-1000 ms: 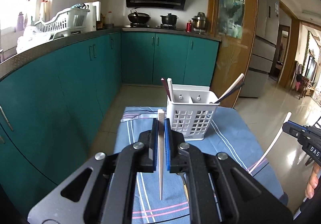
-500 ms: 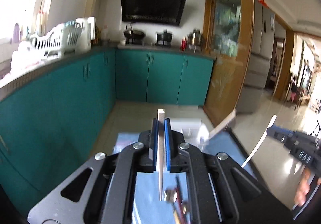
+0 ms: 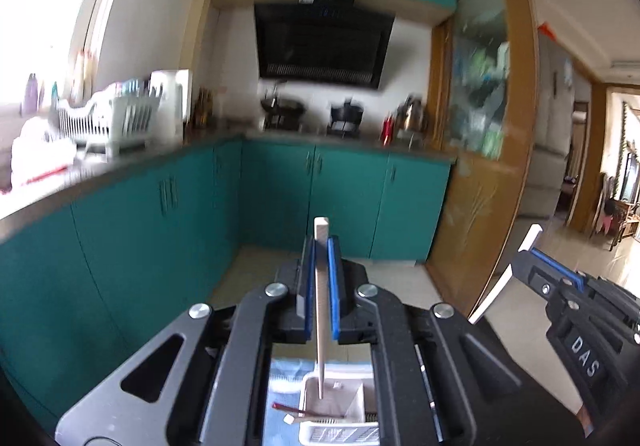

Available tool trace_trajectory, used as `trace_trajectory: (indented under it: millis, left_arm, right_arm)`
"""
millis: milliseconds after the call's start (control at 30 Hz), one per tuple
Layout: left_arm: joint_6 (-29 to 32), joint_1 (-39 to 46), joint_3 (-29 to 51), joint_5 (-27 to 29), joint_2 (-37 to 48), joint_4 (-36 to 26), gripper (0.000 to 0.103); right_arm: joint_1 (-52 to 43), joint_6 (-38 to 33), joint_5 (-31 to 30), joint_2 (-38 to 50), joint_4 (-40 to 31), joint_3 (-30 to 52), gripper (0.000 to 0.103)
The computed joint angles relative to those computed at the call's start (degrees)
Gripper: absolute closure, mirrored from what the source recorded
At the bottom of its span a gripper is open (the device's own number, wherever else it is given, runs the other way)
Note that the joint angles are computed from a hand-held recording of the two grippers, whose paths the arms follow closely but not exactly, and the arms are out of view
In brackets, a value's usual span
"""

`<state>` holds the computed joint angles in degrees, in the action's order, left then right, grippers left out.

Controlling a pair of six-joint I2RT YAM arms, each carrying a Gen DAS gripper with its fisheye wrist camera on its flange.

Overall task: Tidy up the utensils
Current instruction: 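Open both grippers and move them back to the spoons, then grasp the gold-handled spoon with the left gripper while the right grasps the silver spoon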

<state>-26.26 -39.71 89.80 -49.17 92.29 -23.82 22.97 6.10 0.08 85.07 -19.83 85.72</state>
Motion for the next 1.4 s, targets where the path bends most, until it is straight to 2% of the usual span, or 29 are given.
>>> trace_trajectory:
  millis: [167,300,333,367,400,433,467,500,600,633,700,733,767,800,833,900,967,1033,1133,1167,1267,1333,1400]
  left_arm:
    - [-1.12,1.79,-5.61,1.51,-0.03,4.28,0.097]
    - [-1.61,2.15,-6.13,2.74,0.00,3.63,0.096]
    - [-1.77,2.10,-6.61,2.28,-0.35,3.45,0.091]
    - [-1.78,1.72,-7.49,1.56,-1.10,3.63,0.074]
    - [-1.73,1.39,-8.34,1.03,-1.90,3.95,0.067]
    - [-1.44,0.49,-10.66,-0.49,-3.94,5.31,0.060]
    - [-1.54,-0.31,-12.12,-1.80,-5.32,5.68,0.060]
    - [-1.92,-1.12,-13.41,-2.93,-6.62,5.55,0.060]
    - [-7.27,-5.64,-18.91,-7.86,-13.49,0.97,0.055]
    - [-10.93,-8.25,-21.68,-10.55,-16.54,-1.87,0.052]
    - [-21.08,-13.09,-25.44,-13.91,-20.54,-11.30,0.051]
    - [-28.19,-15.68,-27.79,-14.25,-22.03,-17.00,0.051]
    - [-33.66,-17.60,-30.30,-13.18,-22.89,-20.54,0.051]
    - [-37.46,-19.09,-34.42,-9.90,-23.67,-21.50,0.051]
    - [-38.60,-19.54,-36.95,-7.38,-23.55,-20.65,0.051]
    - [-38.39,-18.35,-43.71,2.73,-20.57,-13.89,0.052]
    - [-38.59,-16.44,-46.35,10.80,-15.28,-8.79,0.058]
    - [-38.68,-16.03,-47.24,15.44,-11.39,-5.54,0.059]
    - [-37.99,-17.10,-46.38,16.45,-7.98,-3.98,0.058]
    - [-37.67,-17.35,-46.49,16.62,-7.71,-3.40,0.057]
    - [-35.43,-16.95,-45.82,17.87,-5.99,-1.05,0.056]
    - [-34.18,-16.44,-45.15,18.38,-4.52,0.20,0.056]
    - [-31.27,-14.54,-44.45,19.34,-3.18,2.50,0.054]
  right_arm:
    - [0.45,-0.30,0.55,1.03,6.26,-6.57,0.097]
    - [0.16,-0.69,-2.09,2.26,5.40,-6.91,0.097]
    - [0.36,-1.34,-1.60,2.00,5.14,-7.34,0.097]
    - [0.63,-1.81,-1.17,1.26,5.13,-8.16,0.092]
    - [0.61,-2.44,-0.93,-0.31,5.70,-9.76,0.079]
    - [0.40,-2.59,-0.93,-2.37,6.98,-11.99,0.072]
    - [-0.06,-2.51,-1.33,-4.87,8.40,-14.49,0.065]
    - [-0.92,-2.36,-2.38,-8.39,9.47,-17.47,0.065]
    - [-5.07,-2.34,-7.36,-19.56,9.79,-26.45,0.065]
    - [-7.20,-2.48,-9.41,-24.03,9.81,-30.30,0.065]
    - [-12.22,-3.45,-13.93,-33.08,8.04,-38.33,0.065]
    - [-14.51,-4.43,-15.97,-36.54,6.06,-41.78,0.065]
    - [-16.20,-6.14,-17.81,-38.70,3.86,-44.48,0.065]
    - [-17.31,-9.23,-19.37,-40.04,0.97,-48.01,0.065]
    - [-16.87,-11.02,-19.11,-39.78,-0.61,-50.42,0.065]
    - [-12.94,-12.34,-16.17,-34.50,-0.53,-55.68,0.065]
    - [-9.01,-9.31,-14.79,-27.43,3.35,-58.72,0.065]
    - [-3.39,-6.87,-13.83,-19.92,7.17,-60.01,0.065]
    - [4.21,-3.59,-8.01,-13.39,8.68,-58.34,0.066]
    - [5.37,-2.88,-7.22,-11.83,8.68,-57.74,0.069]
    - [7.42,-0.90,-3.15,-11.31,8.05,-56.86,0.092]
    - [5.68,0.74,-3.78,-12.08,8.00,-57.62,0.093]
    - [4.11,2.75,-1.29,-14.69,5.93,-58.40,0.095]
